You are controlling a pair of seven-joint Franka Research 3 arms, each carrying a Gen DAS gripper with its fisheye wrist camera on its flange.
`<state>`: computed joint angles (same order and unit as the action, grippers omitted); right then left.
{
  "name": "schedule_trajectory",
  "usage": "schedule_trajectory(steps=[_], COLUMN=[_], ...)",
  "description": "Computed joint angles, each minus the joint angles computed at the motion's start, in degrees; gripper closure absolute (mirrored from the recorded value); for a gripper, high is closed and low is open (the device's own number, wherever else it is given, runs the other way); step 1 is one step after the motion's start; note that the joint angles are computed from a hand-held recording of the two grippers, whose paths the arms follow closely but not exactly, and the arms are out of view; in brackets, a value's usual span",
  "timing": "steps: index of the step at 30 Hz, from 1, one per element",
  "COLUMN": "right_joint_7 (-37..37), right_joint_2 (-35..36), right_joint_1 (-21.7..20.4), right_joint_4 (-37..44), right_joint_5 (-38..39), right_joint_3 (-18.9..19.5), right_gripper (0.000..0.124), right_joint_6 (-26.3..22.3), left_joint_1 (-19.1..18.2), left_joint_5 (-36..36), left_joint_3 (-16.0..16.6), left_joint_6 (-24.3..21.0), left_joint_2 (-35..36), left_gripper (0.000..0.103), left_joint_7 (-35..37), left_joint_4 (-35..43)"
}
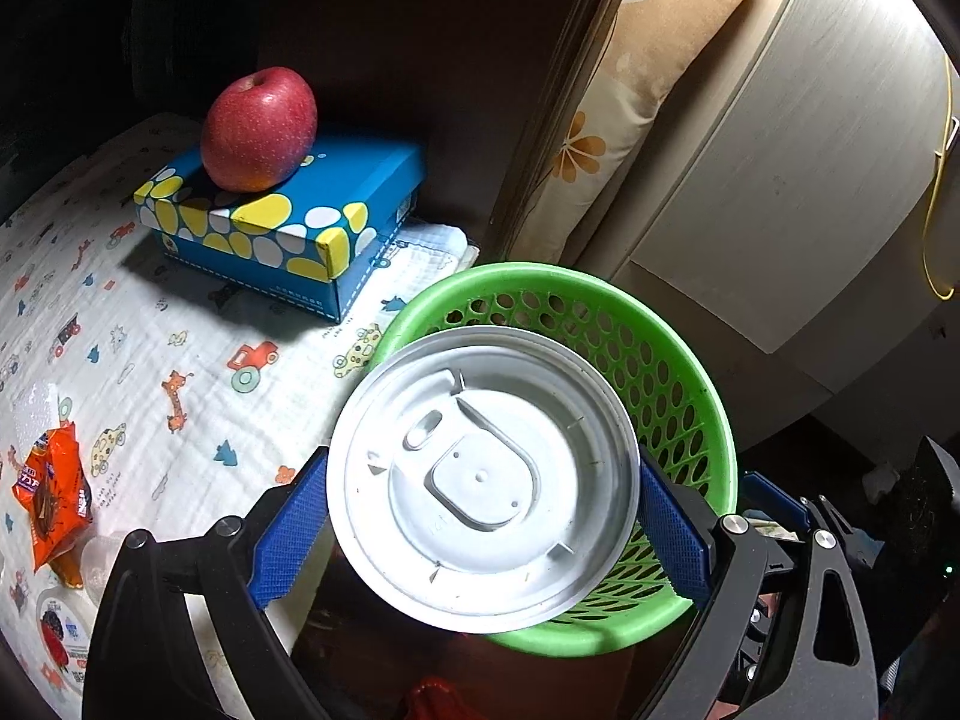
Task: Collect trash
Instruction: 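Carry the tray with the right tool while the left tool carries the lid, releasing both into the basket, then move both open tools back over the table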
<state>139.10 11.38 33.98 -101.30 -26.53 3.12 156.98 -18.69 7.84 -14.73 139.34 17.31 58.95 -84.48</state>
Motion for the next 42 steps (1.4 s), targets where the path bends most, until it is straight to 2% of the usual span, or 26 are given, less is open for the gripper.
schedule_trajectory(steps=[8,12,19,31,36,39,42], right_joint_7=[2.6,2.6,-0.4,-13.0,-18.7,-22.3,-25.2], right_joint_2=[-2.8,-3.0,-1.0,9.1,14.5,18.5,22.2], right_joint_1=[-0.7,-1.0,-0.2,4.5,6.9,8.1,9.5], right_joint_4=[-3.5,-3.6,-0.5,13.4,21.6,27.7,33.8], right_joint_5=[-1.7,-2.0,-0.4,8.9,13.0,15.7,17.6], right_joint_3=[0.6,1.2,2.0,2.4,2.1,2.2,1.9], right_gripper=[0.033,0.033,0.033,0.033,0.033,0.033,0.033], right_joint_6=[1.4,1.2,1.4,-1.3,-3.8,-5.9,-8.2], left_joint_1=[0.0,0.4,1.5,6.2,9.8,12.4,14.7], left_joint_5=[-3.0,-4.3,-2.2,5.4,12.0,16.0,16.9], left_joint_3=[-1.2,-1.2,0.4,3.2,3.7,3.7,4.7], left_joint_6=[0.1,1.9,4.3,5.7,3.8,1.1,-0.6], left_joint_2=[1.9,0.3,-6.6,-20.7,-27.0,-30.2,-33.2], left_gripper=[0.009,0.008,0.008,0.008,0.008,0.008,0.008], left_joint_7=[2.2,2.4,-0.2,-10.3,-16.6,-21.1,-24.4], left_joint_4=[1.8,-0.5,-8.8,-25.4,-32.1,-35.2,-38.6])
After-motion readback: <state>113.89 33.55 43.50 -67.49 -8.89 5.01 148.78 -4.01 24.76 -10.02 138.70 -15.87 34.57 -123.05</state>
